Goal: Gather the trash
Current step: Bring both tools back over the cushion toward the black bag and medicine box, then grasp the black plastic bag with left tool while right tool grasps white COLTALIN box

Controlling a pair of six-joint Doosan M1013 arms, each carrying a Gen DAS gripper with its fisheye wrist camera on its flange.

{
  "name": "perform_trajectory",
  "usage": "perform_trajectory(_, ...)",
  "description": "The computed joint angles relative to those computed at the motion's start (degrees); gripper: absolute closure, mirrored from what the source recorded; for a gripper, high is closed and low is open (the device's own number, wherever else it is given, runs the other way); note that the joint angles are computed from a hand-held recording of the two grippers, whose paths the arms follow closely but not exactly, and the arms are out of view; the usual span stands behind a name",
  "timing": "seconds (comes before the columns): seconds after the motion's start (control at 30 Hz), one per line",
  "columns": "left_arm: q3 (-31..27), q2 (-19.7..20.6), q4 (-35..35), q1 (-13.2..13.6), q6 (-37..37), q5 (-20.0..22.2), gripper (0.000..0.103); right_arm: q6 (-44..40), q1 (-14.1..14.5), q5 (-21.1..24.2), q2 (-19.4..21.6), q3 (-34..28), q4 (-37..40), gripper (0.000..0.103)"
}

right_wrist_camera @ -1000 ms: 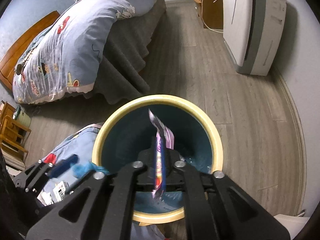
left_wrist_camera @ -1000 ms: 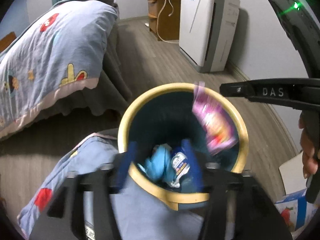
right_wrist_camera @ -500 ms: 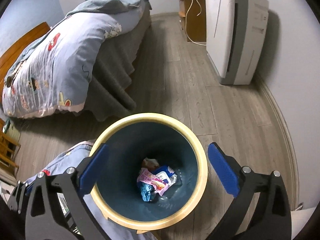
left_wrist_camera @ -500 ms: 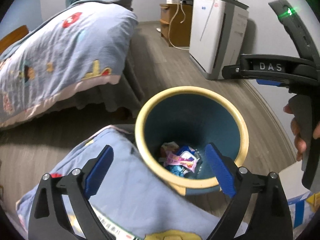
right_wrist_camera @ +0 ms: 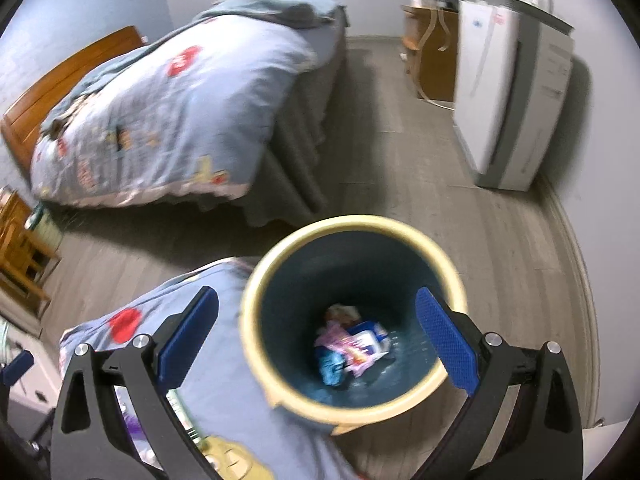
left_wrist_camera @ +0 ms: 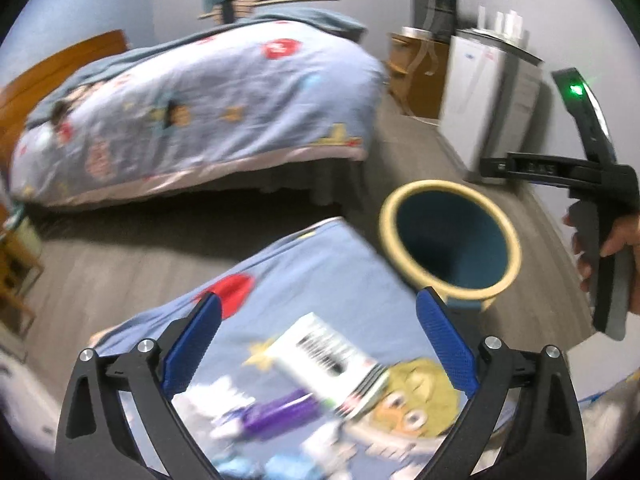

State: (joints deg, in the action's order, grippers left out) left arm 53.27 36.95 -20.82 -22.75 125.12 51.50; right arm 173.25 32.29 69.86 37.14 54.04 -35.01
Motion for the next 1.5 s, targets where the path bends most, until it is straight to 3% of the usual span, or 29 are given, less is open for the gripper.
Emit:
perform_trajectory(0.27, 7.5, -4.8, 0.7, 5.3, -4.1, -4.0, 0.006, -7.1, 3.1, 0.8, 5.6, -10.6, 2.8, 0.006)
perform_trajectory(0.47, 12.4, -7.2, 0.7, 7.7, -4.2, -5.3, 0.006, -13.6, 4.9, 5.2, 11.6, -20.9, 5.8, 0.006)
perform_trajectory(0.57, 14.3, -7.8, 1.4, 8.3, -3.6, -6.5, 0.006, -13.5, 5.5, 5.3, 12.6, -22.3, 7.2, 0.006)
perform_trajectory(0.73, 16.5, -8.1, 1.5, 8.4, -2.2, -4.6, 0.006, -13.5, 6.0, 7.3, 14.8, -25.5, 10.1, 0.006)
perform_trajectory(0.87, 17.5, -7.7, 2.1, 7.5, -1.5, 0.0, 0.006, -15.3, 6.2, 11.2, 17.3, -29.7, 10.9, 0.006)
perform_trajectory(0.97, 19.4, -8.2, 5.3, 6.1, 1.3, -0.7, 0.006, -17.5, 6.4, 14.6, 19.2, -33.0, 10.6, 0.006)
perform_trajectory(1.1, 20.9, -8.4, 12.2, 4.5, 0.4, -1.9, 0.01, -18.8, 6.4, 15.8, 20.1, -34.2, 11.0, 0.006)
perform_trajectory(1.13, 20.9, -8.3, 13.2, 4.3, -0.2, -1.9, 0.015, -18.8, 6.4, 15.7, 20.1, -34.1, 11.1, 0.006)
perform_trajectory(1.27, 18.5, -6.8, 14.3, 4.6, -1.9, 1.9, 0.077, -18.2, 6.2, 14.6, 19.6, -32.9, 11.4, 0.006)
perform_trajectory(1.3, 17.6, -6.3, 14.0, 4.8, -2.4, 3.1, 0.083, -18.2, 6.2, 14.4, 19.5, -32.9, 11.5, 0.006)
perform_trajectory(1.33, 16.9, -6.1, 14.0, 4.9, -3.0, 3.7, 0.097, -18.1, 6.1, 14.1, 19.4, -32.5, 11.7, 0.006)
perform_trajectory(1.5, 13.6, -6.6, 8.9, 6.2, -0.7, 2.3, 0.101, -16.8, 5.7, 11.7, 18.1, -29.8, 12.3, 0.006)
